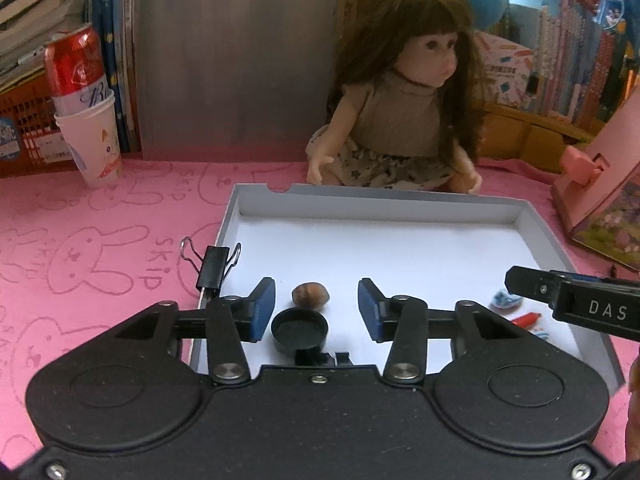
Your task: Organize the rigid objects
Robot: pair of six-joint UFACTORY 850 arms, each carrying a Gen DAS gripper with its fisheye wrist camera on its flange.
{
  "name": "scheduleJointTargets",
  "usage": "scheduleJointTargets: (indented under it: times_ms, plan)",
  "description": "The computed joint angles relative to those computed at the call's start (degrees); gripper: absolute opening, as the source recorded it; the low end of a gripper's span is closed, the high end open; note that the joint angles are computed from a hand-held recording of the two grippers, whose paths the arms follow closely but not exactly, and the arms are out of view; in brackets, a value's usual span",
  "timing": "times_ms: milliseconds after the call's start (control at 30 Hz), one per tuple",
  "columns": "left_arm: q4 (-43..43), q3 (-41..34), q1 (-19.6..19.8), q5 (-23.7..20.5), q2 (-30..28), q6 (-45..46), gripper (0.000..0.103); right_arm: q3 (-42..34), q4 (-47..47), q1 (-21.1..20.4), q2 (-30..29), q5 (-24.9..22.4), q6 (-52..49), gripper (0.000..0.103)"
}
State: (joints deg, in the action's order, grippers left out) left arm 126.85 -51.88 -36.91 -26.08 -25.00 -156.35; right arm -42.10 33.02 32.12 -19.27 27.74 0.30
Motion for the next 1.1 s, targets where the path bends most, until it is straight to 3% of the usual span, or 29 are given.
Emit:
scheduleJointTargets:
  times_ms: [167, 500, 1100]
  plan:
    - [-0.2, 2.57, -1.39, -1.49, 2.55, 1.1, 0.052, 2.3, 0.35, 1.09, 2.46, 1.93, -1.33, 0.075]
    - [2.62, 8.9, -4.29, -3.87, 8.34, -2.27, 0.075, 7.39, 0.75, 4.03, 7.63, 6.15, -3.74, 0.089]
    - [-1.39, 18.92, -12.45, -9.43, 16.35, -3.24, 0.078, 17.09, -0.44, 7.91, 16.39, 10.67, -0.78, 0.094]
